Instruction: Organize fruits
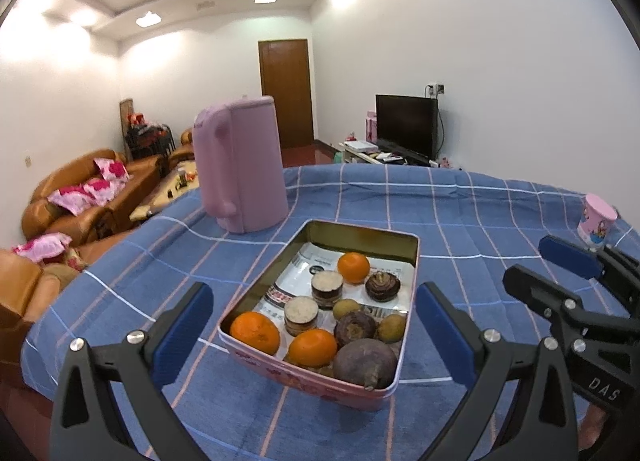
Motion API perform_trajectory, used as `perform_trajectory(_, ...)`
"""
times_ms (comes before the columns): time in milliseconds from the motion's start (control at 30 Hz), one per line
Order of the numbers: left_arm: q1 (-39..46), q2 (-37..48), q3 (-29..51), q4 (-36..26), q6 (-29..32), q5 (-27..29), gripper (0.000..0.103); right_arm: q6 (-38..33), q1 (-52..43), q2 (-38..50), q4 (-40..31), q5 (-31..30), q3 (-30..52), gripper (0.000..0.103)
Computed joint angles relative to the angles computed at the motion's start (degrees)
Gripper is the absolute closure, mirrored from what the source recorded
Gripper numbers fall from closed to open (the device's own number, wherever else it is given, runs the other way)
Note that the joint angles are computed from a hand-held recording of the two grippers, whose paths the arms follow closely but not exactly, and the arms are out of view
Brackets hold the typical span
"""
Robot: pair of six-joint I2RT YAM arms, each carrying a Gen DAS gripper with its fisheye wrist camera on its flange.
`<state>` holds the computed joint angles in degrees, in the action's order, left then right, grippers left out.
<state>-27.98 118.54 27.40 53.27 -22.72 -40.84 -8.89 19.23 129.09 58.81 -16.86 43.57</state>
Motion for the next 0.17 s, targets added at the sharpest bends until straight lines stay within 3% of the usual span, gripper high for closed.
perform_trajectory(167, -0.9, -0.1, 0.4, -0.3, 0.2, -1.1, 0.000, 0.1, -1.0, 0.2, 0.1, -0.2, -0.1, 0.045)
